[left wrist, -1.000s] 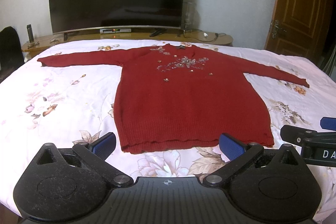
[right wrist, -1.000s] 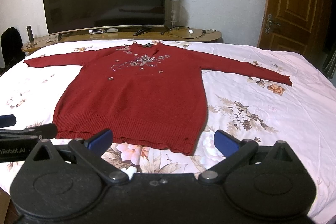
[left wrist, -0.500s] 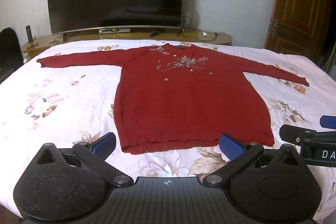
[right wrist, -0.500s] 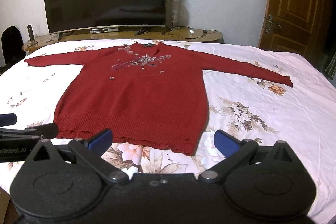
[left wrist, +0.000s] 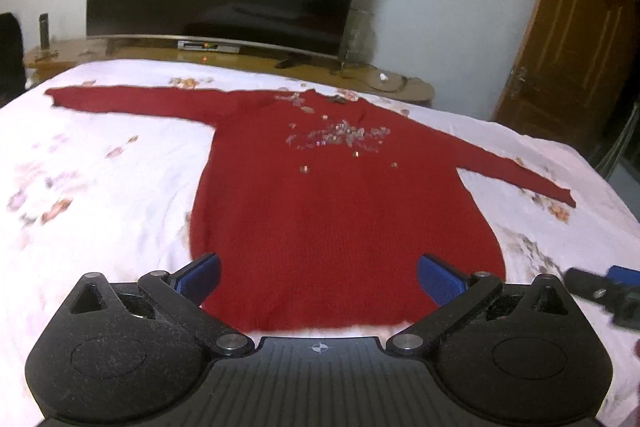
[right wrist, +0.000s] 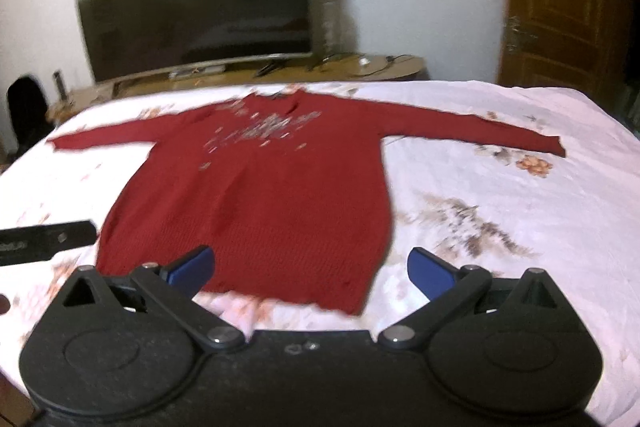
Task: Fold small clothes
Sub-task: 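Reach to a sweater sleeve and grasp its cuff with the right tool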
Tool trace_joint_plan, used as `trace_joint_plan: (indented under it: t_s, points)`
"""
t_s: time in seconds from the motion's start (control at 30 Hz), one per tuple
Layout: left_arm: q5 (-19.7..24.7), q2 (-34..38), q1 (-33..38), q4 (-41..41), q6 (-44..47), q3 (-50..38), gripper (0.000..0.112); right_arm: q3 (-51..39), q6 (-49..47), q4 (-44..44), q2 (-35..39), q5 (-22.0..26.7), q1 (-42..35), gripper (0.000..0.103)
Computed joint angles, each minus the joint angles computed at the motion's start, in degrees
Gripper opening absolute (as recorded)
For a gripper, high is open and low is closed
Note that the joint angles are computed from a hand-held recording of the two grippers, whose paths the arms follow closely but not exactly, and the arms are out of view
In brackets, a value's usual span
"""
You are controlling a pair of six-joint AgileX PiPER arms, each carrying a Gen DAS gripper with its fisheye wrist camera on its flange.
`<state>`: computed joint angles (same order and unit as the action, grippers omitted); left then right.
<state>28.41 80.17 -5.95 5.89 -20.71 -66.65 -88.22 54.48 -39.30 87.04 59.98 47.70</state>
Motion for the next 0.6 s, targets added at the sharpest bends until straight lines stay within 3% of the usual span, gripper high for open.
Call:
trace_joint_plan:
  t_s: [0.13,0.2,0.27,0.3,0.47,0.53,0.6]
  points:
    - [-5.67,9.61,0.56,4.50,-2.55,-6.94,0.103,1.58,-3.58,3.61,-0.70,-8.95,-11.56,0.097]
    - [-7.68,15.85,1.85,1.58,-0.84,-12.39,0.103,1.62,-6.16,8.68,0.17,-15.20,-19.56,0.095]
    - [-8.12,21.87,2.48,2.05,-2.66,-18.48,0.103,-0.69,-11.06,16.68,3.38,-20.66,-28.58,0.086]
    - [-7.02,25.36,2.79,1.83,-3.04,-22.59,0.103,-1.84,-13.22,20.03,5.00,-22.34,-31.76,0.079]
    - [1.56,42.14,2.09,7.22,-8.04,-45.17,0.103,-13.54,-16.82,26.11,18.95,-26.54,-44.14,0.067]
    - [5.35,48.44,1.85,6.77,-7.02,-54.85,0.103,-20.69,-16.34,27.07,25.98,-26.03,-48.16,0.058]
    - [8.94,53.66,1.67,6.31,-5.87,-63.01,0.103,-28.53,-15.32,28.85,32.88,-24.50,-51.70,0.056]
